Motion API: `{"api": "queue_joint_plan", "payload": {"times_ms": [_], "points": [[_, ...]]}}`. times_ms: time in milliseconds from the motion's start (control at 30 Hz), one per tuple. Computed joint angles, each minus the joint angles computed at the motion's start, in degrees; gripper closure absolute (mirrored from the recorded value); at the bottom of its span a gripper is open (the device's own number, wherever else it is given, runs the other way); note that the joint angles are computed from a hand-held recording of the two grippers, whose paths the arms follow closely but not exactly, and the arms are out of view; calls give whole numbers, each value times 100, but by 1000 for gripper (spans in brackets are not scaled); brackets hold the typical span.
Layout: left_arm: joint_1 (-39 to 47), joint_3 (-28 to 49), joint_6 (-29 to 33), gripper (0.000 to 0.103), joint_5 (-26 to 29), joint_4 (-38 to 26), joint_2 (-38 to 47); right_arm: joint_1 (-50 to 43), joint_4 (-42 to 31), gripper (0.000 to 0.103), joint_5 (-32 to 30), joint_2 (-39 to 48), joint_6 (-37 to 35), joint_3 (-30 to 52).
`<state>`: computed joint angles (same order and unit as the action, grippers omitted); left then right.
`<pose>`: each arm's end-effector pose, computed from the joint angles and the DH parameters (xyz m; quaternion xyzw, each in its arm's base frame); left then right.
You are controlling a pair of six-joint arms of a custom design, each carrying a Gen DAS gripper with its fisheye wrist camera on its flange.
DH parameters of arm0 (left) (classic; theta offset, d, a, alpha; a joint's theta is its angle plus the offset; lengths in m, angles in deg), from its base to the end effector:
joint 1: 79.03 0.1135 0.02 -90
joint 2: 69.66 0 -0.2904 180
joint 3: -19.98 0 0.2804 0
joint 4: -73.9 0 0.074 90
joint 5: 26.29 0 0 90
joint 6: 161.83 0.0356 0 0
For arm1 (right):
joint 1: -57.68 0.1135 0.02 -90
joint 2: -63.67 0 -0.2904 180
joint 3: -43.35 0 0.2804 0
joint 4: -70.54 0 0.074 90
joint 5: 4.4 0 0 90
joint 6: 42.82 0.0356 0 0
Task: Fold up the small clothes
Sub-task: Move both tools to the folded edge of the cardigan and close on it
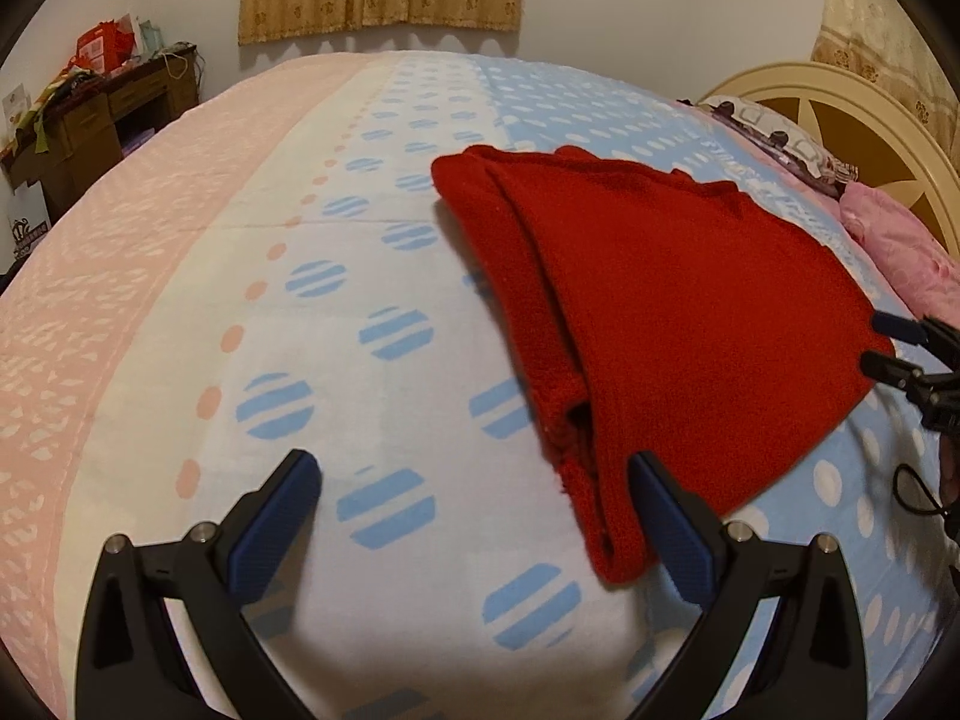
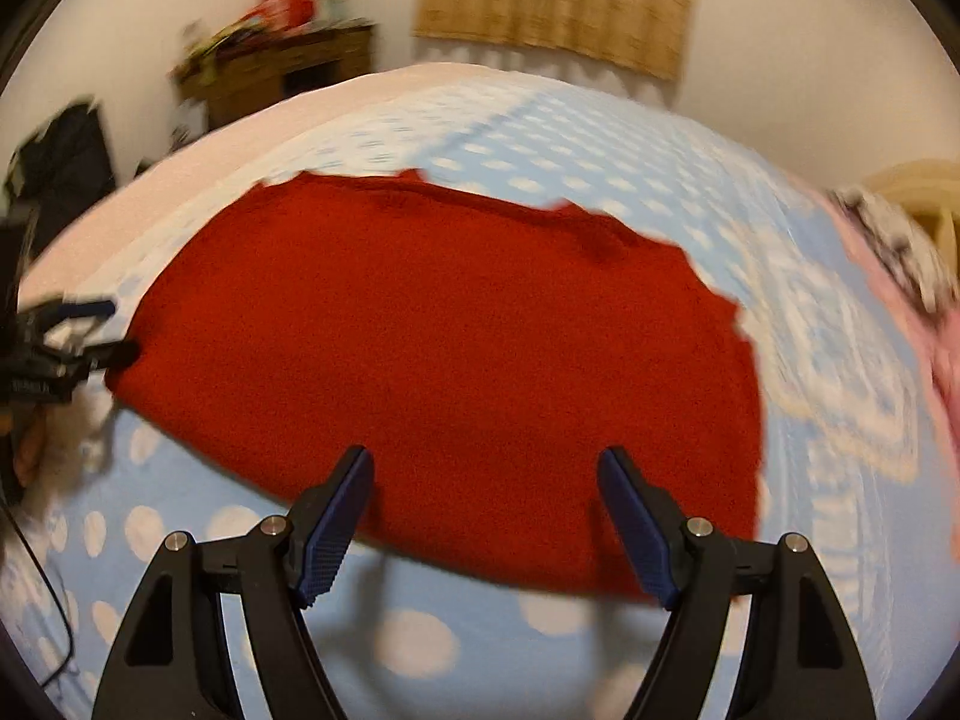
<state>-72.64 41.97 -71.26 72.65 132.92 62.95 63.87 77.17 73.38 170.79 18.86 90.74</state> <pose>0.1851 0.0152 -0.0208 -0.0222 0.9416 -0.0536 0.3317 0.3095 0.0411 0.0619 -0.3119 0.8908 0.0387 0.3282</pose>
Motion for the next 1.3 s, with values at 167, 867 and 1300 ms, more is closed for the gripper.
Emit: {"api": "queue_joint_plan", "payload": {"times_ms": [167, 867, 1300], "points": [[613, -268, 271, 0, 354, -363, -745, 924, 501, 25, 427, -20, -28, -292], [1853, 762, 251, 0, 1576, -2687, -1427, 4098, 3447, 45, 2625, 1328, -448, -885], [1134, 1862, -383, 0, 2236, -3347, -1025, 4232, 3902, 77, 2800, 1834, -426, -682]]}}
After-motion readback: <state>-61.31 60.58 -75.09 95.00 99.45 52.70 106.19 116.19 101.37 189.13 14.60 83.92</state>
